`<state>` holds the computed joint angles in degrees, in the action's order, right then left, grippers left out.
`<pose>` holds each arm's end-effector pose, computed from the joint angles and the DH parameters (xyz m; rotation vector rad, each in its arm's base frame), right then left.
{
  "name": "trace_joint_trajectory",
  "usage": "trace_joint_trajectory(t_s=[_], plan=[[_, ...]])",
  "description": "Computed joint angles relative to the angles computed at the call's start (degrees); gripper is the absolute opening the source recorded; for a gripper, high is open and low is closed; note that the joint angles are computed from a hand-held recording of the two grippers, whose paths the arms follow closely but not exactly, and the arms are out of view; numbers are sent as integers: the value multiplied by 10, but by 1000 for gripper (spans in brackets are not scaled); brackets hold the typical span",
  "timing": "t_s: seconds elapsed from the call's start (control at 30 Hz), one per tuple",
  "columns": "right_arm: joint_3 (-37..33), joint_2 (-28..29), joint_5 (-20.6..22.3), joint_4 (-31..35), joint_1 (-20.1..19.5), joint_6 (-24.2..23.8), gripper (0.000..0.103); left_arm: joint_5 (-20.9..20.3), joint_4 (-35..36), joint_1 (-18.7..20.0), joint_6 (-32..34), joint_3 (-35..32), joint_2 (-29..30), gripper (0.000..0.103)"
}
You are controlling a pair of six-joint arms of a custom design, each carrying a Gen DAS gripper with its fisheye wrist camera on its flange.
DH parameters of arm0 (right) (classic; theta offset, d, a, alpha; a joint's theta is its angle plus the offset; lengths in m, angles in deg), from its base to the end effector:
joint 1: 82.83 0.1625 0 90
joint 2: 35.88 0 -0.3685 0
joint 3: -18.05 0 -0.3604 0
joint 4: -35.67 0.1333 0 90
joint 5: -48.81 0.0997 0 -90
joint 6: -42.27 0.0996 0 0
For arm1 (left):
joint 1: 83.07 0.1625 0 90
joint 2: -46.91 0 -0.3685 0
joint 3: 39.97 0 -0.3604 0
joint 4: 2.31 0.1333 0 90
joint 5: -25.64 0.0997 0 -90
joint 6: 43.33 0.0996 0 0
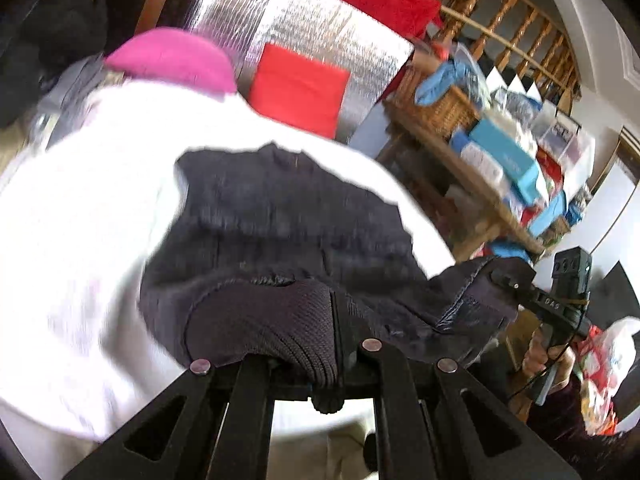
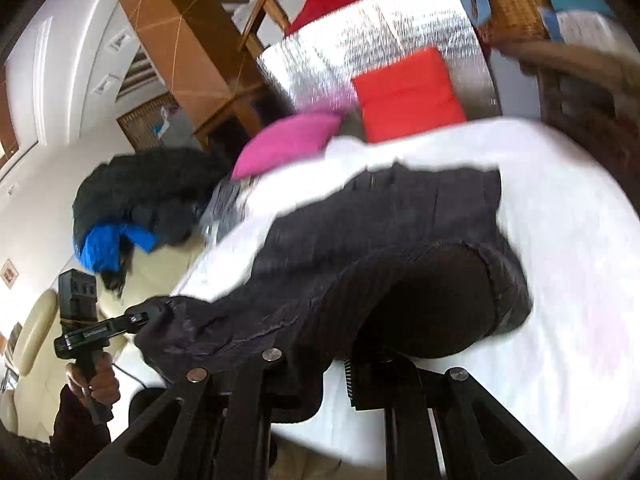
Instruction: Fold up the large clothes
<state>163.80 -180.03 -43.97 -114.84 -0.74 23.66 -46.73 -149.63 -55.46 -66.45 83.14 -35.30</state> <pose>0.1000 -0.2140 0.4023 0.2009 -2.5167 1.3736 -0.3184 -0.3510 0.2288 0.9583 2.8885 -0.6426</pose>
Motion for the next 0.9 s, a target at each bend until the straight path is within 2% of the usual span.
trace_joint_trajectory(t_s=[0.07, 0.17, 0.47, 0.63, 0.73, 0.9], plan=[[-39, 75, -24, -55, 26, 4, 14, 9, -8, 17, 31, -53, 42, 8], [-106, 185, -43, -129, 44, 6, 14, 19, -11, 47, 76, -152, 123, 8], [-323, 472, -50, -273, 40, -14, 13, 26, 10, 125, 157, -463, 365, 8], [-433, 591, -55, -289, 14, -17, 13, 32, 50, 164, 177, -625, 491, 8], [-501, 663, -60, -279, -14, -7, 13, 41, 102, 186, 176, -743, 581, 8], [-569, 732, -46, -255, -62, 32, 13, 50, 179, 216, 165, -916, 710, 8]])
